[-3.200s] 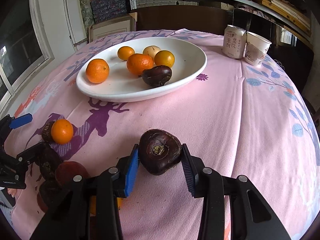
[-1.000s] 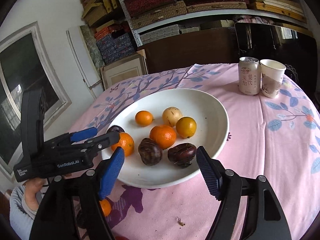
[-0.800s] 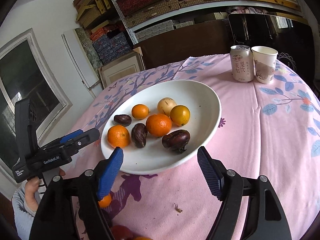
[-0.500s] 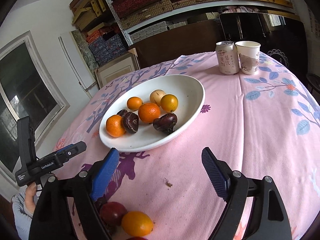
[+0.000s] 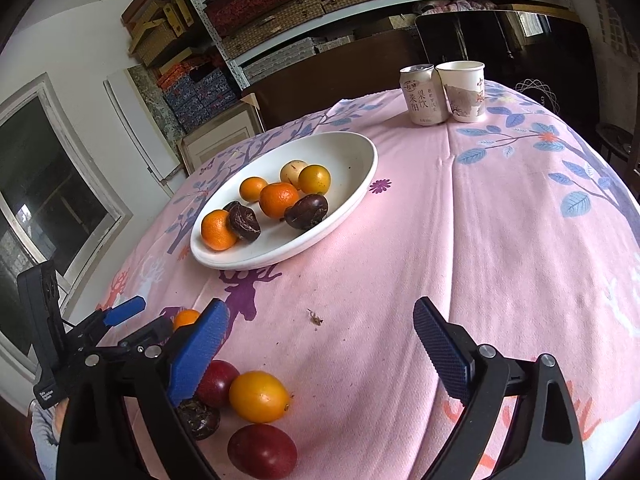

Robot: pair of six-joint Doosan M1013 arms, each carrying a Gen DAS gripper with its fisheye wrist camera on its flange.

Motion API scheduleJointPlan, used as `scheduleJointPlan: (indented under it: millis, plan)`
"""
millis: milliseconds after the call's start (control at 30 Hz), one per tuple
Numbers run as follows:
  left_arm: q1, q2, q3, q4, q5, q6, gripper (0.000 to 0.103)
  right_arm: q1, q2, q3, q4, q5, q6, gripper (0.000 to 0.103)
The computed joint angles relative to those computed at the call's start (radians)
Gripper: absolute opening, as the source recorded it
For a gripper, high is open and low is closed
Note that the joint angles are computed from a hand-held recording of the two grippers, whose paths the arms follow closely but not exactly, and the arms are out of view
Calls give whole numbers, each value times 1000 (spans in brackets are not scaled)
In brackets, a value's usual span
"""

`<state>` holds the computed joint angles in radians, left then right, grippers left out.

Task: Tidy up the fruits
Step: 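Move the left tool to an orange tangerine and grasp it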

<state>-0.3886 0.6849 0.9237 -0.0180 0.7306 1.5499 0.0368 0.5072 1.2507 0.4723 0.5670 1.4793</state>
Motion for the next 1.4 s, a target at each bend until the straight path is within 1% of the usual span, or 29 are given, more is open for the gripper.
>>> scheduleJointPlan:
  millis: [133, 433, 600, 633, 667, 767, 867, 933, 1033, 1167, 1233, 1333, 1400]
  plan:
    - [-10, 14, -20, 44, 32, -2, 98, 2, 0, -1, -8, 2, 1, 95]
    - [-3, 43, -69, -7, 93, 22, 98, 8, 5, -11, -50, 13, 25, 95]
    - [-12, 63, -102, 5, 133, 39, 97, 10, 8, -16, -65, 23, 34, 95]
    - [-15, 66, -107, 7, 142, 49, 86, 11, 8, -17, -68, 24, 35, 95]
    - [-16, 72, -117, 4, 158, 62, 68, 11, 9, -19, -69, 27, 35, 95]
    - [-6, 83, -137, -88, 187, 116, 53, 12, 11, -22, -75, 33, 39, 95]
    - [-2, 82, -135, -123, 187, 140, 47, 12, 13, -24, -76, 37, 39, 95]
    - [-1, 79, -128, -134, 179, 150, 36, 12, 13, -23, -79, 36, 40, 95]
    - [1, 73, -119, -96, 164, 113, 36, 13, 13, -23, -69, 36, 24, 95]
    - [17, 72, -120, -10, 147, -25, 36, 13, 13, -23, -43, 43, -14, 95]
    - [28, 78, -130, -5, 156, -73, 36, 16, 13, -24, -34, 48, -35, 95]
    - [38, 84, -140, -33, 165, -84, 36, 18, 14, -24, 25, 67, -117, 95]
    - [33, 84, -138, -13, 165, -85, 36, 21, 12, -22, 67, 82, -187, 95]
